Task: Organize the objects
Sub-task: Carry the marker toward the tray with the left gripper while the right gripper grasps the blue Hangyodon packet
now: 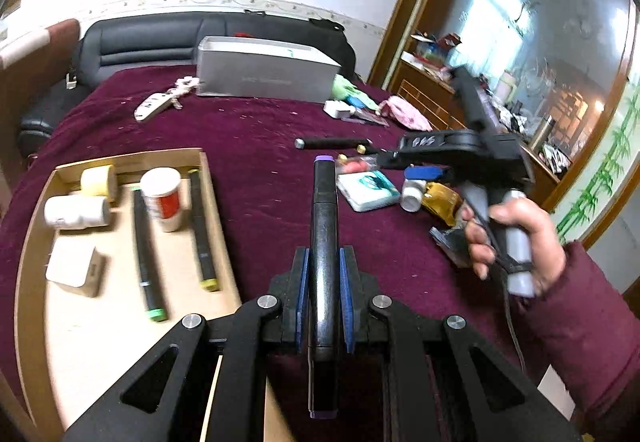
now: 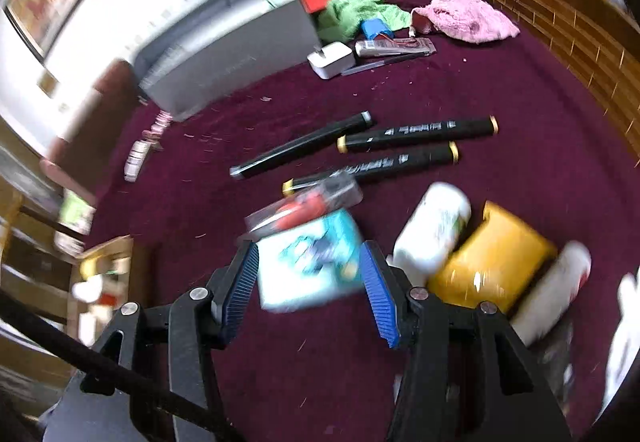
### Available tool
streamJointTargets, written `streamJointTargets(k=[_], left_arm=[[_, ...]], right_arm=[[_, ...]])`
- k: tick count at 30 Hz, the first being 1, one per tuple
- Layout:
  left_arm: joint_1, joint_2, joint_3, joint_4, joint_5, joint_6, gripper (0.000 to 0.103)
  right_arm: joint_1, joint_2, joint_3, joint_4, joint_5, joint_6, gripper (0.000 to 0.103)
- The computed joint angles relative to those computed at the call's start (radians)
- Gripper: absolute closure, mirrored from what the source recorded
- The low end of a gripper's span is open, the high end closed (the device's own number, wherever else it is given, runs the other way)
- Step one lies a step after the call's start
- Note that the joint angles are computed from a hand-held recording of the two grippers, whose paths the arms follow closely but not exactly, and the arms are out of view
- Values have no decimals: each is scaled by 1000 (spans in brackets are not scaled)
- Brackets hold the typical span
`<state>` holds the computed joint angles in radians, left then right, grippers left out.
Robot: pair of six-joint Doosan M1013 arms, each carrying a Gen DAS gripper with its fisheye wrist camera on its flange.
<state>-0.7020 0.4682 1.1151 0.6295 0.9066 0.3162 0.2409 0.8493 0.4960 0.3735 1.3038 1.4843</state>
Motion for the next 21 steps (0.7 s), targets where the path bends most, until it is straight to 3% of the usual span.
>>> streamJointTargets(k=[3,5,7,10,11,14,16,21], left_arm=[[8,-30,50,19,-28,-51,91],[11,-45,78,33,-34,-87,91],[18,-58,104,30,-47,-114,91],[21,-71,129,38,-50,-133,91],[22,-75,136,40,-50,-138,91],[20,-86,153,60,-43,-155,91],[17,-96,168,80,-36,-178,91],[15,-114,194,92,-6,-215,91]], right_arm=[[27,84,-148,-140,105,47,51],[26,106,-180,-120,151,44,50],[14,101,-162,-16,201,30,50],[-25,97,-119,278,346,26,50],[-32,74,-72,321,351,9,50],[-24,-7,43,208,211,-90,46],[-9,-27,65,118,152,-116,41],[21,-25,60,41,105,-125,41]])
